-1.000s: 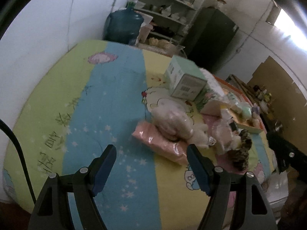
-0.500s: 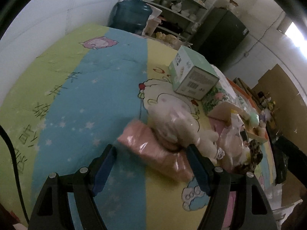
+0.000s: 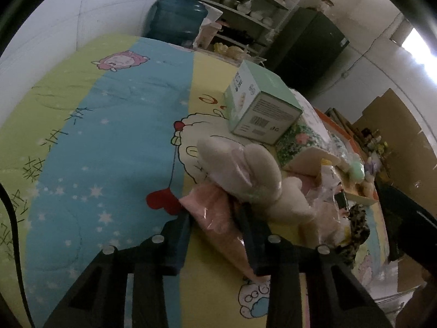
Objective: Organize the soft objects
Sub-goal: 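Grasp the pink bagged towel with the left gripper while the right gripper grasps the pink plush bunny, then lift and carry the pink towel and pink bunny with both grippers over the tray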
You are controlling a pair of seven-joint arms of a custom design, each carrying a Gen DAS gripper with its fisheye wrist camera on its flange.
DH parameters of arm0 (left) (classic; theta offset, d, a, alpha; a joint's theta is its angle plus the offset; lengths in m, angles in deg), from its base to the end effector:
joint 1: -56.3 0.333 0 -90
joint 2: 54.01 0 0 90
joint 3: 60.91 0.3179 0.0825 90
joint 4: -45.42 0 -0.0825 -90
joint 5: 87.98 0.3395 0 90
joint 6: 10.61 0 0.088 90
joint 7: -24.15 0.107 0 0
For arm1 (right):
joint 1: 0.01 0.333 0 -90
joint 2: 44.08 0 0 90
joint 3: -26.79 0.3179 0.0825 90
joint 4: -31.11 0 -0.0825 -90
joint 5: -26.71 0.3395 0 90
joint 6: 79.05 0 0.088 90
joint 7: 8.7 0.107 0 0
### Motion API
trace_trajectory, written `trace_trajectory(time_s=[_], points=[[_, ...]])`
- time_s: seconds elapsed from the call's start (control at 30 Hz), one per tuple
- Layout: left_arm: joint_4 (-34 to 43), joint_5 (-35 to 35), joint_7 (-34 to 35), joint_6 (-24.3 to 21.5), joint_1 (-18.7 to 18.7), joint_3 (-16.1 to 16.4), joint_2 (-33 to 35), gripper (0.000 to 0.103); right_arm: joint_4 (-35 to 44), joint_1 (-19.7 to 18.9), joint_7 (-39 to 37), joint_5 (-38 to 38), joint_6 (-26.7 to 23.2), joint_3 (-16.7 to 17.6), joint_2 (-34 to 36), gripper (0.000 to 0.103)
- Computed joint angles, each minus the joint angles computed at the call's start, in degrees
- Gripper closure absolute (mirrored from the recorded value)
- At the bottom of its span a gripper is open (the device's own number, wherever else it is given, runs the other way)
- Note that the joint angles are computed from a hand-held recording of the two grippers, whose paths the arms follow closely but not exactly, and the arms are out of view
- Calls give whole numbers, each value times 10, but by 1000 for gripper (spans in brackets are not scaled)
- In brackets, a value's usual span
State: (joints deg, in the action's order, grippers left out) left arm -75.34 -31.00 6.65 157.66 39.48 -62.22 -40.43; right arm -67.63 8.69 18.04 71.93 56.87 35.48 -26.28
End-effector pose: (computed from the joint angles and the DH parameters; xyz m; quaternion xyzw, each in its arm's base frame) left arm 0.5228 -0.2273 0.3841 -0.8391 0.4221 -0.3146 0.1372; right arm 0.6076 0.1874 0.4662 -0.8794 0.3062 -0.0173 0.3641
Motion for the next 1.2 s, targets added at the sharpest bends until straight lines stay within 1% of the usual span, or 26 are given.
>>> trace_trajectory(time_s=[0.03,0.13,0.23,0.37,0.43,0.5,0.67,0.77,0.9,1.07,1.13,1.2], points=[[-3,-2,1,-5,0,0,-5,81,6,0,2,-3,-5,0,5,32],[-17,2,-3,-24,4,-5,-27,85,28,0,8,-10,-27,3,21,32],[-29,8,-6,-31,16,-14,-42,87,53,2,15,-22,-53,7,43,32],[-41,16,-13,-2,33,-21,-45,88,95,10,37,-55,-81,9,77,32],[-48,26,-22,3,36,-20,-51,88,111,13,41,-73,-91,11,92,32],[-52,42,-34,-11,35,-23,-62,89,121,18,39,-95,-95,12,104,32],[-74,51,-32,-42,53,-43,-95,90,144,30,38,-138,-100,16,131,32],[-89,57,-32,-69,65,-57,-121,90,153,40,41,-160,-92,18,144,32],[-101,60,-31,-88,82,-74,-144,90,152,54,54,-190,-69,16,154,32],[-113,64,-34,-94,97,-88,-163,90,118,69,48,-227,-23,18,146,33],[-117,68,-38,-93,102,-92,-169,90,107,74,52,-241,-8,17,142,46],[-122,68,-38,-94,107,-95,-176,90,100,73,54,-242,1,22,139,52]])
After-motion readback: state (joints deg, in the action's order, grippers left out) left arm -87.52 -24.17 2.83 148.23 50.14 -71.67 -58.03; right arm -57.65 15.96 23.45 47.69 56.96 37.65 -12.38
